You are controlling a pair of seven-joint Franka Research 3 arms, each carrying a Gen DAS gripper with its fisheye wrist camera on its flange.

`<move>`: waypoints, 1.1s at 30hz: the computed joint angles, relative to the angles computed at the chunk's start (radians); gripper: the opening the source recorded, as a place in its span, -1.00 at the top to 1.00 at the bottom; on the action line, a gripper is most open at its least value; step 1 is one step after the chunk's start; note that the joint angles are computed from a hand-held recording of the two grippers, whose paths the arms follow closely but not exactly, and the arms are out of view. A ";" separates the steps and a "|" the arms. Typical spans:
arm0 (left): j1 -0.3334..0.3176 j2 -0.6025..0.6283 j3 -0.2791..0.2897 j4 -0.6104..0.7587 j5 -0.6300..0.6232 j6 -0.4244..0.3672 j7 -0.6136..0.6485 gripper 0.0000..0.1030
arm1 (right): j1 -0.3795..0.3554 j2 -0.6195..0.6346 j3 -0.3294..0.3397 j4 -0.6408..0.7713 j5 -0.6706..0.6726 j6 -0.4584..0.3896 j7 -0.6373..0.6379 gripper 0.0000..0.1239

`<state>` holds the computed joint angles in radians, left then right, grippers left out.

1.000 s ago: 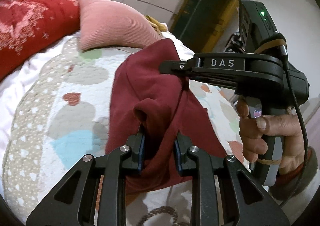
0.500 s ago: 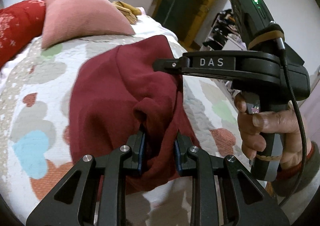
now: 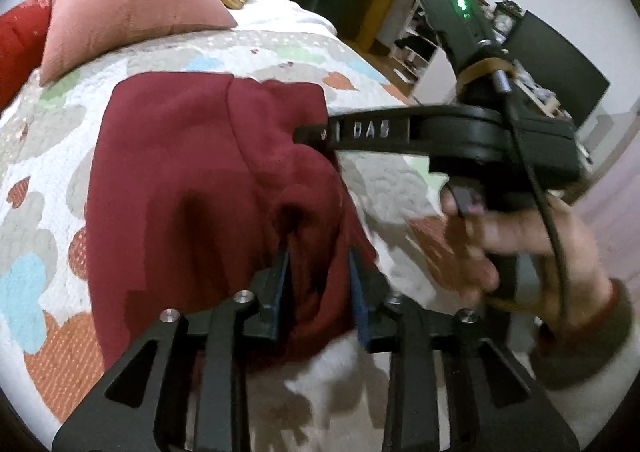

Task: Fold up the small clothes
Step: 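Grasp the sweatshirt edge with both tools and fold it over the stack, then open the left tool off the fold, then open the right tool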

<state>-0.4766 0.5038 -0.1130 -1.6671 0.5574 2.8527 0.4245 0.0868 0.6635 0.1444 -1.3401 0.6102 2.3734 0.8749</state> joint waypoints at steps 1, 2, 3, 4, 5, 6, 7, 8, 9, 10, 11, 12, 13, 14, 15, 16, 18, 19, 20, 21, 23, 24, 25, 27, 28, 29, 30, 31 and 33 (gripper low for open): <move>0.015 -0.015 -0.015 -0.020 -0.015 0.016 0.011 0.29 | -0.005 -0.009 -0.003 -0.010 0.008 0.007 0.012 0.53; 0.022 -0.046 -0.020 -0.058 -0.021 0.037 0.010 0.22 | -0.005 -0.026 -0.009 -0.031 0.009 0.026 0.021 0.49; 0.020 -0.079 -0.012 -0.101 -0.011 0.069 -0.002 0.09 | -0.012 -0.045 -0.008 -0.054 0.017 0.034 0.019 0.46; 0.001 -0.121 0.018 -0.152 0.029 0.105 -0.035 -0.02 | -0.030 -0.065 0.002 -0.075 0.039 0.024 0.004 0.46; -0.022 -0.147 0.048 -0.180 0.073 0.111 -0.071 -0.06 | -0.059 -0.094 0.020 -0.105 0.081 0.000 -0.026 0.44; -0.054 -0.180 0.088 -0.210 0.142 0.096 -0.125 -0.07 | -0.077 -0.118 0.028 -0.131 0.115 -0.020 -0.052 0.34; -0.071 -0.202 0.109 -0.226 0.201 0.065 -0.172 -0.07 | -0.090 -0.146 0.032 -0.162 0.147 -0.039 -0.078 0.21; -0.076 -0.215 0.117 -0.234 0.241 0.033 -0.203 -0.07 | -0.096 -0.176 0.030 -0.197 0.170 -0.054 -0.103 0.18; -0.078 -0.224 0.122 -0.241 0.275 0.003 -0.235 -0.07 | -0.091 -0.199 0.023 -0.223 0.179 -0.068 -0.117 0.16; -0.073 -0.230 0.120 -0.250 0.294 -0.022 -0.260 -0.07 | -0.084 -0.216 0.015 -0.244 0.182 -0.086 -0.126 0.16; -0.059 -0.232 0.111 -0.258 0.290 -0.039 -0.276 -0.07 | -0.074 -0.223 0.008 -0.254 0.187 -0.099 -0.126 0.16; -0.046 -0.231 0.102 -0.266 0.287 -0.044 -0.296 -0.07 | -0.066 -0.221 0.002 -0.255 0.191 -0.122 -0.118 0.16; -0.032 -0.227 0.095 -0.271 0.287 -0.042 -0.318 -0.07 | -0.056 -0.217 -0.004 -0.253 0.191 -0.136 -0.109 0.16; -0.021 -0.225 0.086 -0.276 0.295 -0.041 -0.334 -0.07 | -0.042 -0.209 -0.014 -0.249 0.177 -0.148 -0.085 0.16; -0.011 -0.225 0.075 -0.282 0.301 -0.045 -0.344 -0.07 | -0.022 -0.203 -0.026 -0.251 0.151 -0.140 -0.059 0.16; 0.002 -0.218 0.060 -0.278 0.299 -0.056 -0.337 -0.07 | -0.005 -0.204 -0.034 -0.264 0.129 -0.111 -0.049 0.28; 0.026 -0.208 0.034 -0.273 0.306 -0.066 -0.331 -0.07 | 0.018 -0.232 -0.035 -0.325 0.108 -0.005 -0.104 0.51; 0.035 -0.210 0.022 -0.279 0.310 -0.065 -0.332 -0.07 | 0.020 -0.255 -0.031 -0.361 0.108 0.046 -0.151 0.60; 0.045 -0.204 0.012 -0.276 0.310 -0.060 -0.328 -0.07 | 0.018 -0.266 -0.027 -0.374 0.113 0.065 -0.179 0.63; 0.054 -0.192 0.002 -0.270 0.300 -0.058 -0.317 -0.07 | 0.013 -0.276 -0.025 -0.387 0.124 0.080 -0.203 0.65; 0.064 -0.179 -0.015 -0.262 0.275 -0.066 -0.293 -0.07 | 0.014 -0.262 -0.038 -0.379 0.112 0.086 -0.191 0.66; 0.064 -0.168 -0.019 -0.255 0.264 -0.076 -0.285 -0.07 | 0.015 -0.249 -0.043 -0.370 0.102 0.079 -0.173 0.66; 0.062 -0.163 -0.019 -0.251 0.257 -0.085 -0.281 -0.07 | 0.011 -0.237 -0.044 -0.363 0.101 0.071 -0.158 0.66; 0.058 -0.168 -0.016 -0.256 0.258 -0.084 -0.283 -0.07 | -0.013 -0.231 -0.031 -0.367 0.141 0.053 -0.167 0.66; 0.057 -0.176 -0.016 -0.263 0.258 -0.085 -0.284 -0.07 | -0.020 -0.236 -0.030 -0.373 0.155 0.050 -0.164 0.66; 0.055 -0.186 -0.013 -0.268 0.263 -0.090 -0.290 -0.07 | -0.027 -0.245 -0.032 -0.378 0.165 0.038 -0.154 0.66; 0.049 -0.195 -0.007 -0.272 0.280 -0.097 -0.307 -0.07 | -0.033 -0.257 -0.033 -0.386 0.175 0.030 -0.151 0.66; 0.043 -0.204 0.000 -0.275 0.303 -0.106 -0.331 -0.07 | -0.038 -0.274 -0.032 -0.398 0.190 0.028 -0.155 0.65; 0.041 -0.218 0.005 -0.278 0.342 -0.118 -0.380 -0.07 | -0.031 -0.332 -0.031 -0.454 0.216 0.083 -0.196 0.65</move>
